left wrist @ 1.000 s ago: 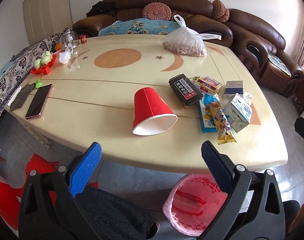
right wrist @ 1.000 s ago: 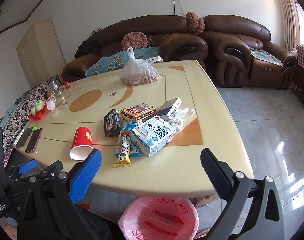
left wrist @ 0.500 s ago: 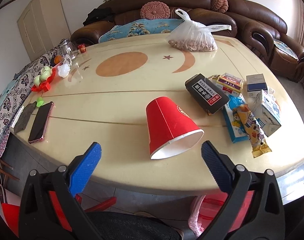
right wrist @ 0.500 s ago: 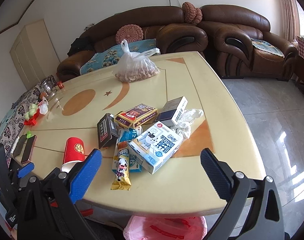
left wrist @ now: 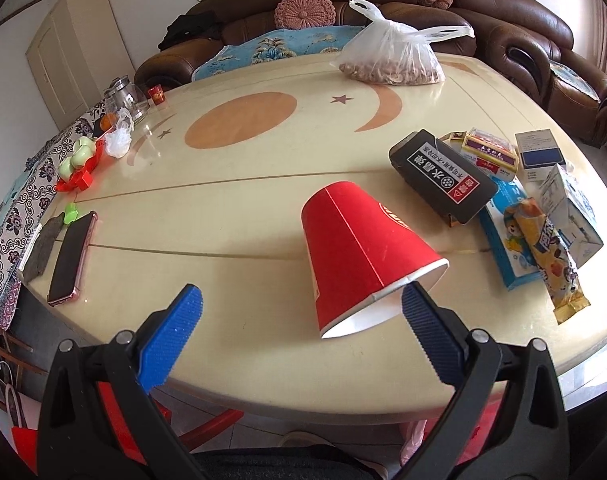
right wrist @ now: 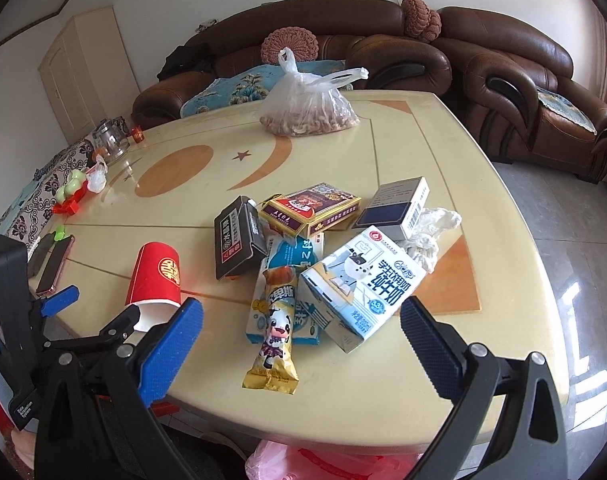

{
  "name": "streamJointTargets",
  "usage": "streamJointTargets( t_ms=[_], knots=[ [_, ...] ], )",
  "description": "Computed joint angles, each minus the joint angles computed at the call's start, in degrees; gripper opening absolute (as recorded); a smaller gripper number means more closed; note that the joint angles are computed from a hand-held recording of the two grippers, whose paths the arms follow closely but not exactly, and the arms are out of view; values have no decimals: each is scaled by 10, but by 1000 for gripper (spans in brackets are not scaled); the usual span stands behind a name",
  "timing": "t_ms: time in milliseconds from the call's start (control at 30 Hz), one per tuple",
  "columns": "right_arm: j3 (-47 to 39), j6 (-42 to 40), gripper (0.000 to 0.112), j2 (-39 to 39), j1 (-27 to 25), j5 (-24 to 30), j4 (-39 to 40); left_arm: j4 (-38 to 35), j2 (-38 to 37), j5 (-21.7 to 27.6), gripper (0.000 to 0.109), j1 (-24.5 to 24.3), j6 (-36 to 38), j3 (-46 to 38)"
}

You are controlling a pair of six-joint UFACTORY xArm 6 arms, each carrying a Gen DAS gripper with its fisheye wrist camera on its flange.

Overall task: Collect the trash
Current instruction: 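Move both tools toward the red cup and the snack bar on the table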

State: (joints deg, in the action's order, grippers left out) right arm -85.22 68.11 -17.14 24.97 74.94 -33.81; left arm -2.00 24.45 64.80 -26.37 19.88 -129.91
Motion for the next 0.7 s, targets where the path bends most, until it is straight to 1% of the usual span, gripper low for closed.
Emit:
streamJointTargets(
  t_ms=[67, 233, 367, 533, 667, 700],
  knots=[
    [-2, -4, 97, 6, 0, -5, 3, 2, 11, 7, 98, -1, 5, -15],
    [3, -13, 97, 12, 2, -22, 15, -14, 13, 6, 98, 1, 24, -15],
    [6, -25, 97, 21, 5, -38, 23, 27, 5, -34, 98, -11, 25, 17],
    [24, -38, 96, 21, -1, -71, 40, 35, -9, -96, 98, -16, 62, 58],
    [44, -47, 86, 16, -13, -96, 59, 39, -9, -120, 98, -19, 90, 71],
    [51, -48, 85, 14, -16, -101, 62, 38, -10, -125, 98, -20, 95, 76]
  ],
)
